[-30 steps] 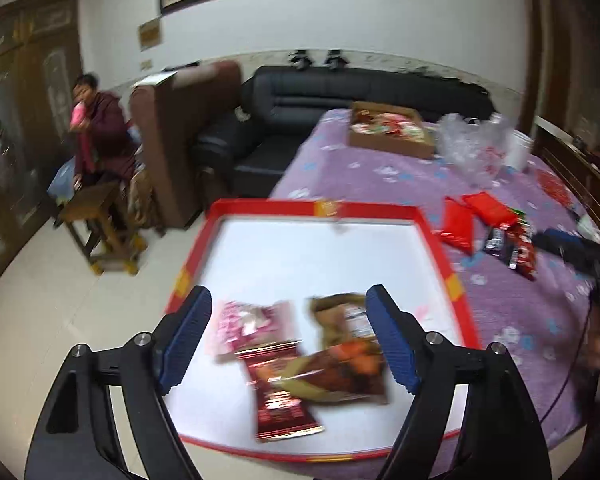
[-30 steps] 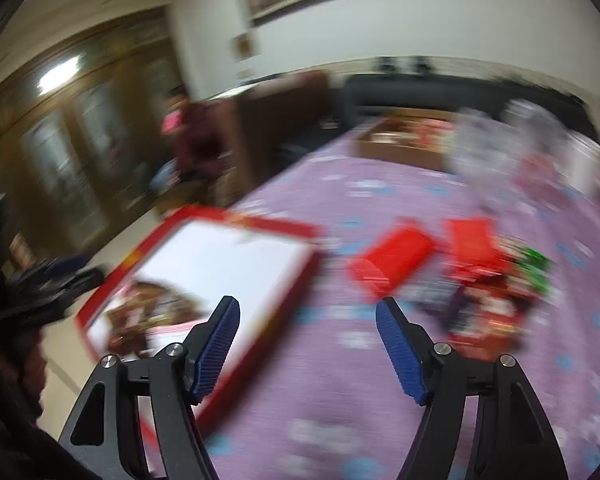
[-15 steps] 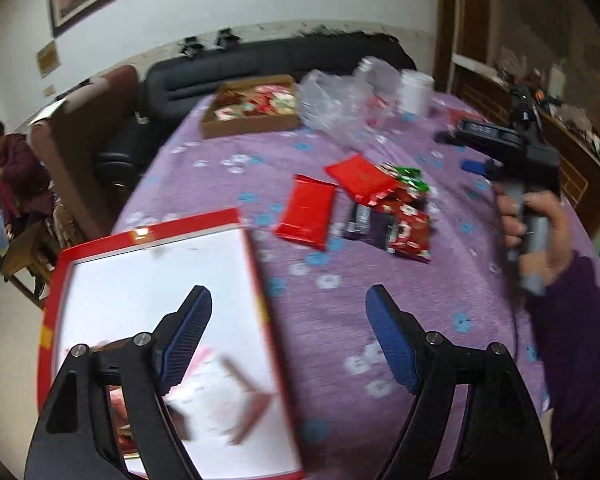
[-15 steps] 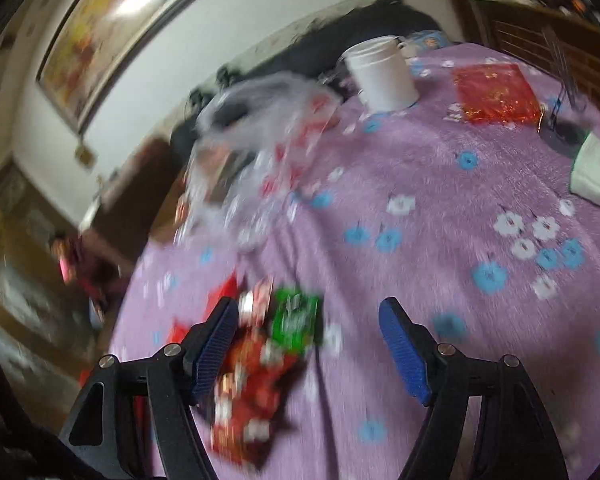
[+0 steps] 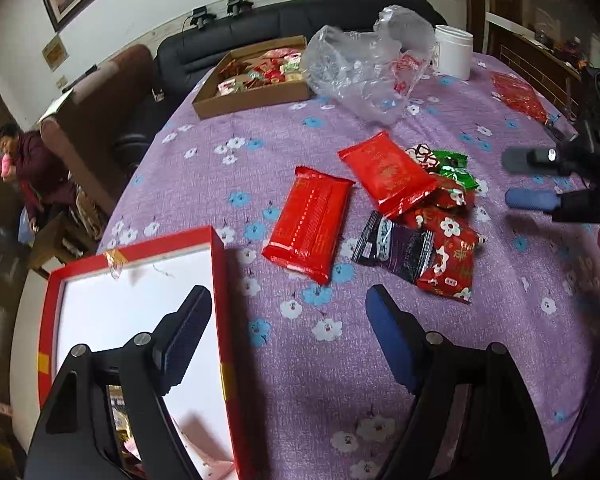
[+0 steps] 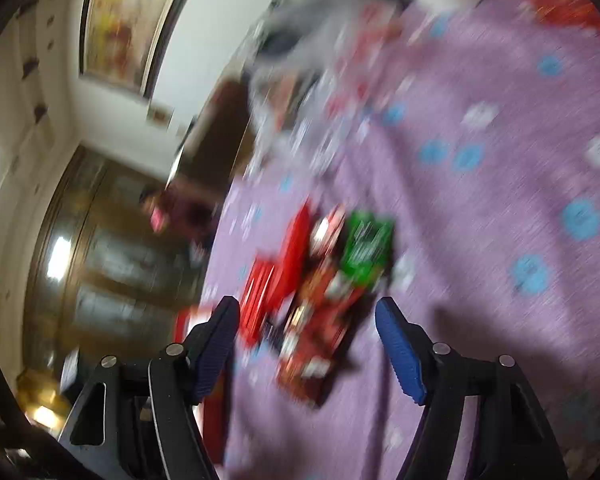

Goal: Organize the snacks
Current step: 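Return both tools to the pile and grasp a red flower-print candy with the right tool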

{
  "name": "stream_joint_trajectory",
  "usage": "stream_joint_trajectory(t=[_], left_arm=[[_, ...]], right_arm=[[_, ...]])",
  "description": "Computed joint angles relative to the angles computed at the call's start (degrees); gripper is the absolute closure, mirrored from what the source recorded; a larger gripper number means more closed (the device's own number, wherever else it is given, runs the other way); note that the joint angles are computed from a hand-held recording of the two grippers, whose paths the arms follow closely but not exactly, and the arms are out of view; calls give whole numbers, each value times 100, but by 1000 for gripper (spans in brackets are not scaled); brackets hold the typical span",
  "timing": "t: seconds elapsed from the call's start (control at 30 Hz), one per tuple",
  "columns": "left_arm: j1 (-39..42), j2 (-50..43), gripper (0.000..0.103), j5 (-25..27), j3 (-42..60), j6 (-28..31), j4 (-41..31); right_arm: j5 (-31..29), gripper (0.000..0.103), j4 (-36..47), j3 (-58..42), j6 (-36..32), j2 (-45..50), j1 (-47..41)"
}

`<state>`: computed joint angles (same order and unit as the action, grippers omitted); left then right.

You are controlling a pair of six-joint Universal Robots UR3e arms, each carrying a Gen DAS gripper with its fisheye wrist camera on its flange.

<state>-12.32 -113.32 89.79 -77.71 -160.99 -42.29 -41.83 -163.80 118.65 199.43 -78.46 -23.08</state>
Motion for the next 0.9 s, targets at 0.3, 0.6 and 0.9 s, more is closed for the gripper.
stream_joint_trajectory(t=[0.3,0.6,0.9], left_arm=[[185,275,23,-125,-384,21,-41],[328,357,23,-161,-487,-41,3],[471,292,23,-216,-372,-116,-80]], right_arm=[[-660,37,1036,-1132,-171,754,1301],[-1754,36,1371,-1841,-350,919,2012],[-3036,41,1329,-2472,-791,1278,2918]])
